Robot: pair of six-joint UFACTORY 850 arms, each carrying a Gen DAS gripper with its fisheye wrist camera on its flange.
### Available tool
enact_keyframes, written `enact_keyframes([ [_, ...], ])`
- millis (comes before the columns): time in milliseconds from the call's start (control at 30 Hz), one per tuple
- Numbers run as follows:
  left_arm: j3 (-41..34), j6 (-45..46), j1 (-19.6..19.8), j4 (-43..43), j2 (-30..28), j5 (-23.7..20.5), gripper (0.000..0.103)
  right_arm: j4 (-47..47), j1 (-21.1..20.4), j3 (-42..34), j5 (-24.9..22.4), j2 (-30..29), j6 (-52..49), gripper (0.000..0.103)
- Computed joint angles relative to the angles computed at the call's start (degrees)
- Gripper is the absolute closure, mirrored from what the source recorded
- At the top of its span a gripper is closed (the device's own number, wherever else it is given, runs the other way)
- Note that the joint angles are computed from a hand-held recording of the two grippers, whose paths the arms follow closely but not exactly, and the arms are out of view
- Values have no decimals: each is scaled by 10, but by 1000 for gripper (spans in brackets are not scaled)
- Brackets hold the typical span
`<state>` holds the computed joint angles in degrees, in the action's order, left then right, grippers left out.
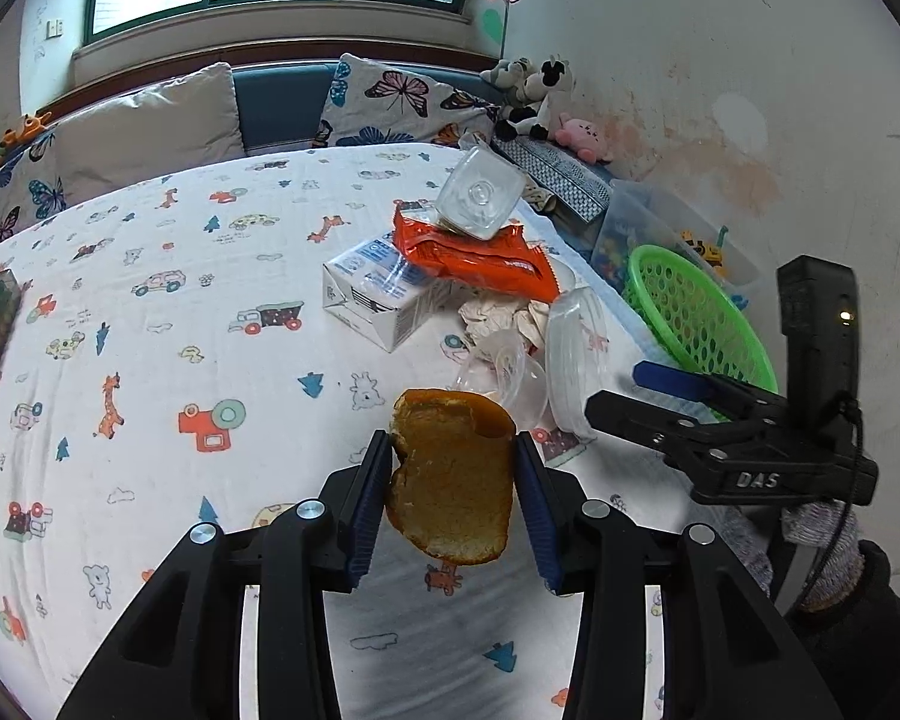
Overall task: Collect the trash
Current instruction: 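Lift the bread slice with the left gripper while the right grasps the clear lid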
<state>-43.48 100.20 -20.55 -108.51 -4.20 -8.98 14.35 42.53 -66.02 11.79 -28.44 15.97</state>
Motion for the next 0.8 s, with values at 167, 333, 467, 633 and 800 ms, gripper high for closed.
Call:
enact_keyframes([
  [167, -4, -21, 5, 21, -6, -4, 63, -41, -7, -16, -9, -15, 36, 5],
  [333, -8, -34, 7, 34, -9, -8, 63, -93, -13, -25, -13, -25, 85, 5],
  [467, -12, -44, 8, 43, -15, -10, 63, -133, -17, -29, -12, -29, 121, 5],
  [633, -17, -58, 7, 57, -19, -9, 63, -163, -19, -37, -14, -35, 150, 5],
  [800, -19, -57, 5, 56, -19, -8, 63, -96, -17, -34, -10, -32, 87, 9],
])
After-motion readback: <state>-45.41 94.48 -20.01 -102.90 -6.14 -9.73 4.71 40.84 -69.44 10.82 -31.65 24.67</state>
